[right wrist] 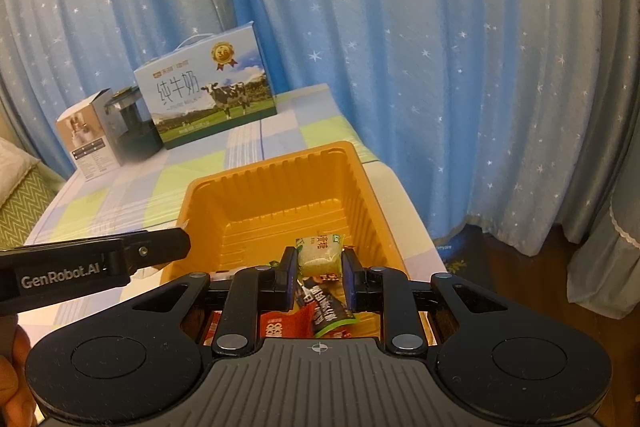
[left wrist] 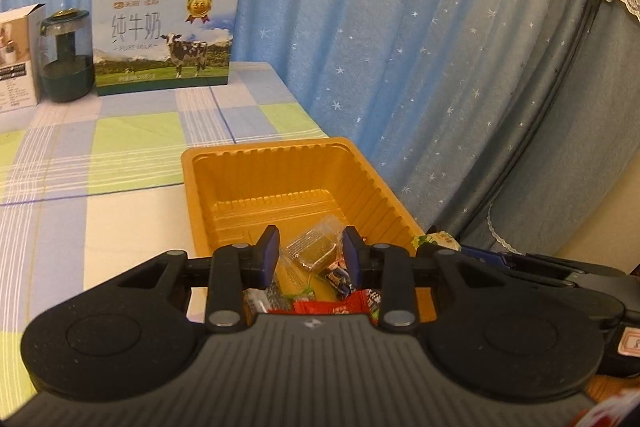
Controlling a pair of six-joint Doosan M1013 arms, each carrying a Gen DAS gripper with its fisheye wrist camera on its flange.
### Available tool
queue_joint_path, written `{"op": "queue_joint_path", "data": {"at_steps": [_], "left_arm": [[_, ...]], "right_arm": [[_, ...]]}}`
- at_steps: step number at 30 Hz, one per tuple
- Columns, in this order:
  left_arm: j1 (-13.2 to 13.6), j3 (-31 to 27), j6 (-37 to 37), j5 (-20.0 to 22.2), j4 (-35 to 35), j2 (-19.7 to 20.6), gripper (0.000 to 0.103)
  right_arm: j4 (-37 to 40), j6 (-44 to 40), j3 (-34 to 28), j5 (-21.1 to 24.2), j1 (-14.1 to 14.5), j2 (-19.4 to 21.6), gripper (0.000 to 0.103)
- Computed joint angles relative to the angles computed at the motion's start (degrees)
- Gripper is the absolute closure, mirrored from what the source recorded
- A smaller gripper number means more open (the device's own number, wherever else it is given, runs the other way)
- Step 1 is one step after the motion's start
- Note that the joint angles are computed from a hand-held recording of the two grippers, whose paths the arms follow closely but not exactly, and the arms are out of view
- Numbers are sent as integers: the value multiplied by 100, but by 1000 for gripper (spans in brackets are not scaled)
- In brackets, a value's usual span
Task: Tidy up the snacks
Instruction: 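Open both tools to drop the two candies into the tray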
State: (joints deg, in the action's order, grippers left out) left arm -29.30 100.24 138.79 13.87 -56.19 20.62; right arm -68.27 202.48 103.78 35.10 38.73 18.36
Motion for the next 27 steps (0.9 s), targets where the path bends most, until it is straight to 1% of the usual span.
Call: {"op": "queue_joint_path", "data": {"at_steps": [1, 2, 4, 6, 11, 14, 16, 20, 23, 26, 27], "left_arm": [[-2, -32, -1, 12, 17, 34, 70], [-6, -66, -200, 14, 201, 63, 65], [0, -77, -286, -12, 233, 83, 62], [13, -48, -374, -92, 311, 72, 62], [129, 41, -525, -61, 362, 16, 62], [188, 127, -450, -98, 297, -38, 61], [223, 218, -309, -195, 153, -87, 57], [282, 369, -344, -328, 208, -169, 57], [324, 457, -272, -395, 100, -216, 57], [355, 510, -219, -429, -25, -242, 56], [363, 525, -229, -443, -25, -249, 56]], "right_arm": [[2, 7, 7, -12, -9, 1, 80], [2, 16, 12, -22, -16, 3, 80], [1, 38, 15, -29, -19, 9, 80], [-13, 71, 24, -46, -23, 7, 80], [4, 93, 12, -56, -22, 26, 80], [4, 78, -5, -101, -24, 31, 80], [-16, 78, -30, -134, -23, 43, 80], [-54, 96, -90, -183, -24, 77, 80], [-68, 125, -146, -258, -33, 106, 80], [-308, 433, -153, -469, -77, 124, 80], [-445, 613, -133, -626, -116, 120, 75]]}}
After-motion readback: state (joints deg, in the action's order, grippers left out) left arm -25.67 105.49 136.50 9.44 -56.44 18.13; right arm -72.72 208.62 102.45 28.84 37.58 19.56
